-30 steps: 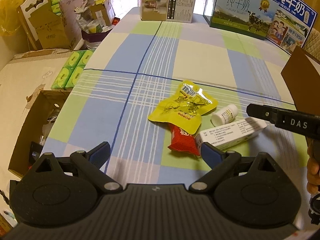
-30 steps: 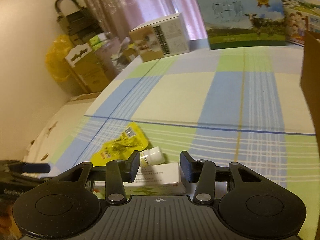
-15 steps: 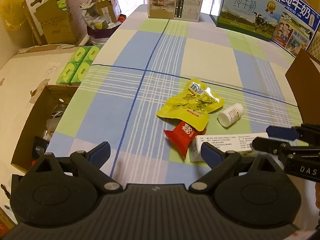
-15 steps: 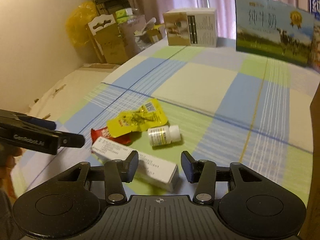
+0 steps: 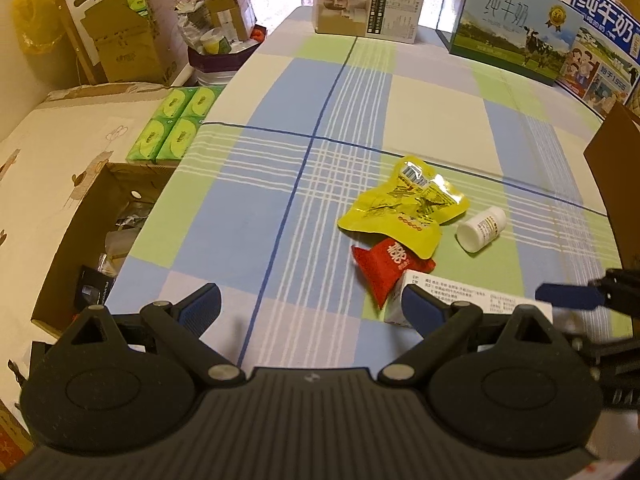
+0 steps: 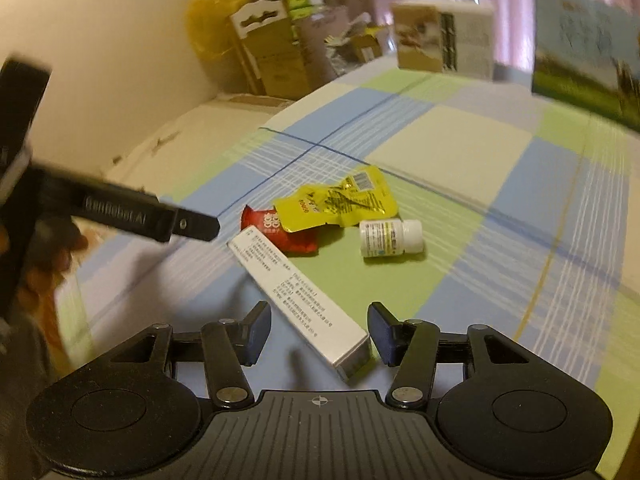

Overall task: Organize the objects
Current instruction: 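Grasp the white ointment box with the right gripper, then lift the ointment box with the right gripper while the left grasps the red packet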

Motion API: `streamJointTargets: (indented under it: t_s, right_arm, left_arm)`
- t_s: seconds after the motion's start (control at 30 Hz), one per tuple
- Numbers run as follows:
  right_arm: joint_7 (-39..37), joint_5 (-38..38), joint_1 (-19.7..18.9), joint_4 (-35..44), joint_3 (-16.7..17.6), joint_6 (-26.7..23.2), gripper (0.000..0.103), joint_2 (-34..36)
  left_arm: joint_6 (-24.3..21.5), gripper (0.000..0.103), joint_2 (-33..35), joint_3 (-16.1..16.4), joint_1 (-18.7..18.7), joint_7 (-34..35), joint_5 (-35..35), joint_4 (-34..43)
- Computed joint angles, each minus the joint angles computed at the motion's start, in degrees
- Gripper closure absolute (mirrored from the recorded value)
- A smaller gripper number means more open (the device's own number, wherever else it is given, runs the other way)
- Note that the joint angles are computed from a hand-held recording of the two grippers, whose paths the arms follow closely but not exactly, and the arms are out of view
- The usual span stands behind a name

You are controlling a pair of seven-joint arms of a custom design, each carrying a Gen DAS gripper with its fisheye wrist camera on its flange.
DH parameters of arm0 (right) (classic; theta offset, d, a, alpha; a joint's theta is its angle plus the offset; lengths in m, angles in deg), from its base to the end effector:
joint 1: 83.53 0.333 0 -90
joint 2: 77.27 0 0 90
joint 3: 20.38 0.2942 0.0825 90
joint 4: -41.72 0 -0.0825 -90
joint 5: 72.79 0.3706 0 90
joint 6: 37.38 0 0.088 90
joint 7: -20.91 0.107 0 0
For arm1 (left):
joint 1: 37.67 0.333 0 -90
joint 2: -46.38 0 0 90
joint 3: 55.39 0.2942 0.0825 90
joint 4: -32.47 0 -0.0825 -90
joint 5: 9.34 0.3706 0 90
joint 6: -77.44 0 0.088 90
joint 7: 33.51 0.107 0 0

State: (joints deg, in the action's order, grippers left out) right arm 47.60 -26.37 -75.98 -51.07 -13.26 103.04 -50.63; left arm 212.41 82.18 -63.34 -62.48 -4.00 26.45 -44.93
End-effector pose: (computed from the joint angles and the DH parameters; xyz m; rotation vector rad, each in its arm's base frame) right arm 0.6697 0.1634 0.3825 -2.2148 0.9136 -0.0978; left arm 0.6342 -0.3704 0.3913 -2.0281 1.7174 -0.5326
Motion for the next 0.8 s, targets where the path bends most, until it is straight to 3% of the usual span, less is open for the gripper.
streamJointTargets:
  t_s: [0.17, 0.2, 0.27, 0.47, 0.67, 0.8]
  right_arm:
    - [-6.4, -0.6, 1.2, -3.5, 0.8, 4.5, 0.054, -1.0]
    - [-7.7, -1.1, 1.6, -4.5, 0.8, 5.7, 0.063, -1.5]
    - [-8.8, -2.6, 2.2, -5.8, 0.3, 7.1, 0.068, -2.3]
    - [2.4, -10.9, 4.3, -6.7, -3.7, 4.0, 0.08, -4.2]
    - [19.1, -23.2, 7.3, -9.3, -8.1, 6.2, 0.08, -6.3]
    - [26.3, -27.9, 7.5, -11.8, -8.9, 9.3, 0.079, -7.3]
  left_arm:
    - [-0.3, 0.008, -0.2, 0.1, -0.1, -0.3, 0.2, -0.2]
    - [-0.4, 0.008, -0.2, 0.1, -0.1, -0.2, 0.2, -0.2]
    - [-0.6, 0.008, -0.1, 0.0, 0.0, 0.0, 0.1, -0.1]
    - [0.0, 0.009, -0.1, -0.3, 0.2, 1.6, 0.2, -0.7]
    - [1.5, 0.01, 0.0, -0.4, 0.2, 2.4, 0.0, -0.9]
    - [2.6, 0.01, 0.1, -0.2, -0.1, 2.9, 0.6, -0.9]
